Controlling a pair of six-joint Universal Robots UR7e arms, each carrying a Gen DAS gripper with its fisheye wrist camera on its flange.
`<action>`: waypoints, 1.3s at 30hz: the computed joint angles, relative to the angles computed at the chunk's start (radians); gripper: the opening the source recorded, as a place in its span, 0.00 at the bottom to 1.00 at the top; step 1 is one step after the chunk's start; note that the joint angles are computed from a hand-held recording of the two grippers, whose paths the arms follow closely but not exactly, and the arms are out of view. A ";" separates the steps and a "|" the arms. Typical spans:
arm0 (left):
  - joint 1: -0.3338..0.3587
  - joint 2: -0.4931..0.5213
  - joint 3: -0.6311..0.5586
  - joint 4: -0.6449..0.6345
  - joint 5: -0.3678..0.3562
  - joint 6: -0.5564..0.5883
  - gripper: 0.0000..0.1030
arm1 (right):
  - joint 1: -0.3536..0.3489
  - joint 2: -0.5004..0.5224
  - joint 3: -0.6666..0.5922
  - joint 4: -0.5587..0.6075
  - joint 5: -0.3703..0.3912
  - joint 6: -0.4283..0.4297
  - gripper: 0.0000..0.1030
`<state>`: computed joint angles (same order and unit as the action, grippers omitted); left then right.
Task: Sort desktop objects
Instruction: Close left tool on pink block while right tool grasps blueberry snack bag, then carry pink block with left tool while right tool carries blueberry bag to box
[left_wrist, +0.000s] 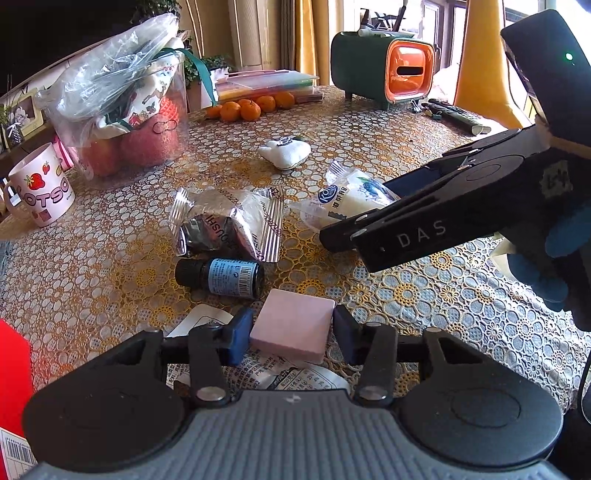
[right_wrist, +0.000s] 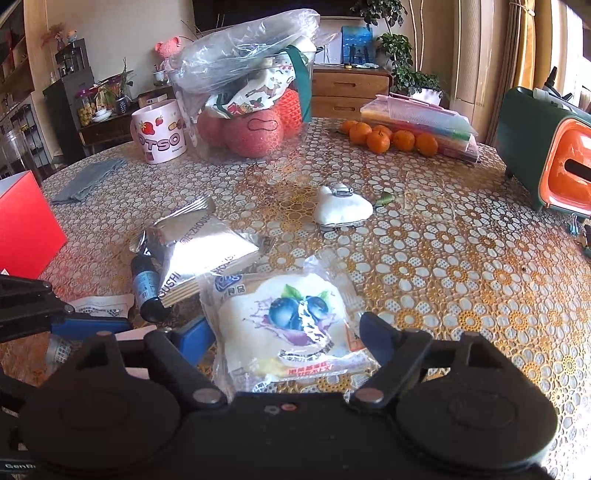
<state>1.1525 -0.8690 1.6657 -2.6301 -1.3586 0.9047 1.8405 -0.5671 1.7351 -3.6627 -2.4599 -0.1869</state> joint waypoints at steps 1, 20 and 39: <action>-0.001 -0.001 0.001 -0.003 0.001 -0.005 0.45 | 0.003 0.001 -0.001 -0.001 -0.004 -0.003 0.76; -0.019 -0.105 0.065 -0.028 -0.036 -0.109 0.45 | 0.097 -0.030 0.051 0.015 -0.056 0.039 0.61; -0.016 -0.267 0.117 -0.003 -0.064 -0.194 0.45 | 0.226 -0.021 0.039 0.077 -0.120 0.111 0.61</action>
<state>1.1369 -1.1360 1.7828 -2.6335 -1.4224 0.7106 2.0666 -0.5882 1.7743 -3.5862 -2.5797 -0.0761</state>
